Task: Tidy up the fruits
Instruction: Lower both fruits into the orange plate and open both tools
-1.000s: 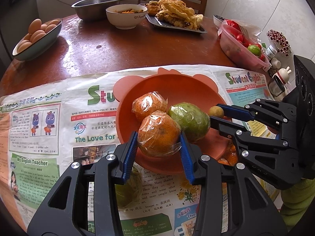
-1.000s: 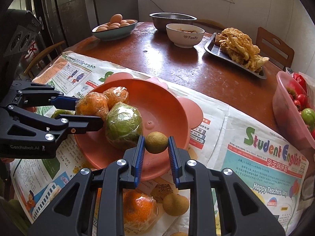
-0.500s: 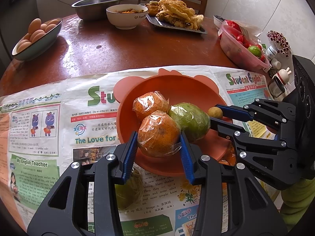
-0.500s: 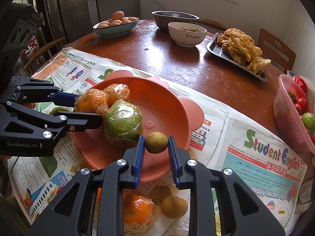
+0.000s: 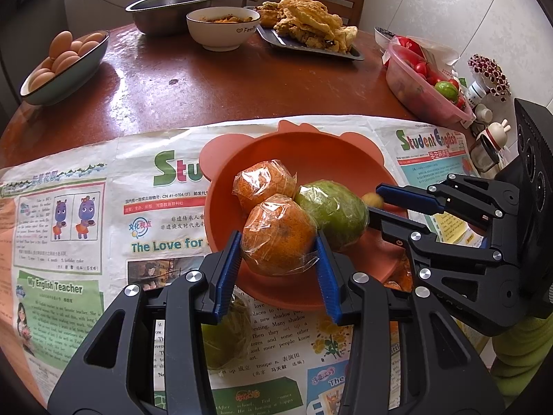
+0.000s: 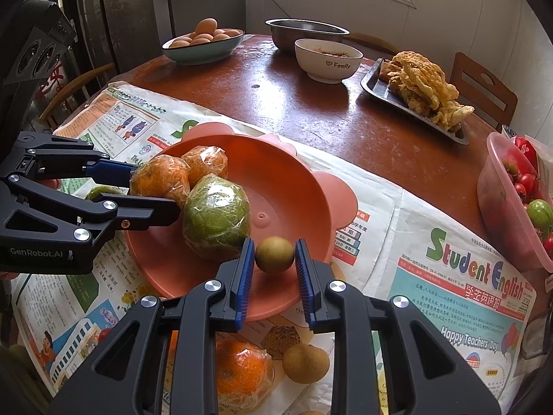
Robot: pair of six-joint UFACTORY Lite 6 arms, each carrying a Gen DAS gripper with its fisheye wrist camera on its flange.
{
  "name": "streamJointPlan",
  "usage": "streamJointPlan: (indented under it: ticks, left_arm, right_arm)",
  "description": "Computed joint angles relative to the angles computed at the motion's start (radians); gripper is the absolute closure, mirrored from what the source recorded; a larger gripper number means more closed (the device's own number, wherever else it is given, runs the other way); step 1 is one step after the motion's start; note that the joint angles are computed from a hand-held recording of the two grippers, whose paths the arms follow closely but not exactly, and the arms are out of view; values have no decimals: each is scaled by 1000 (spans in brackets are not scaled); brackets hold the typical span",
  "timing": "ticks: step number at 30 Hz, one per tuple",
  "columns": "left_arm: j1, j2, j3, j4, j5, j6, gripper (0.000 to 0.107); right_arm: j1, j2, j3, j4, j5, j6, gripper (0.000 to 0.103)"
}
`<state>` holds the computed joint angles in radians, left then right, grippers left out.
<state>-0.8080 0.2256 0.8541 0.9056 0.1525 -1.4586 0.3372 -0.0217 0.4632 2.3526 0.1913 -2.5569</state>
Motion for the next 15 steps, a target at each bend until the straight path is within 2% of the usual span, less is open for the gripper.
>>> streamJointPlan:
  ticks: [6,15]
  left_arm:
    - [0,-1,-2,7,0,-7,73]
    - [-5,-5,-4,6,-1,-7,70]
  right_arm:
    - [-14,-19,-9,-65,2,56,77]
    - [-17,-99,-54,-156,-4,148,69]
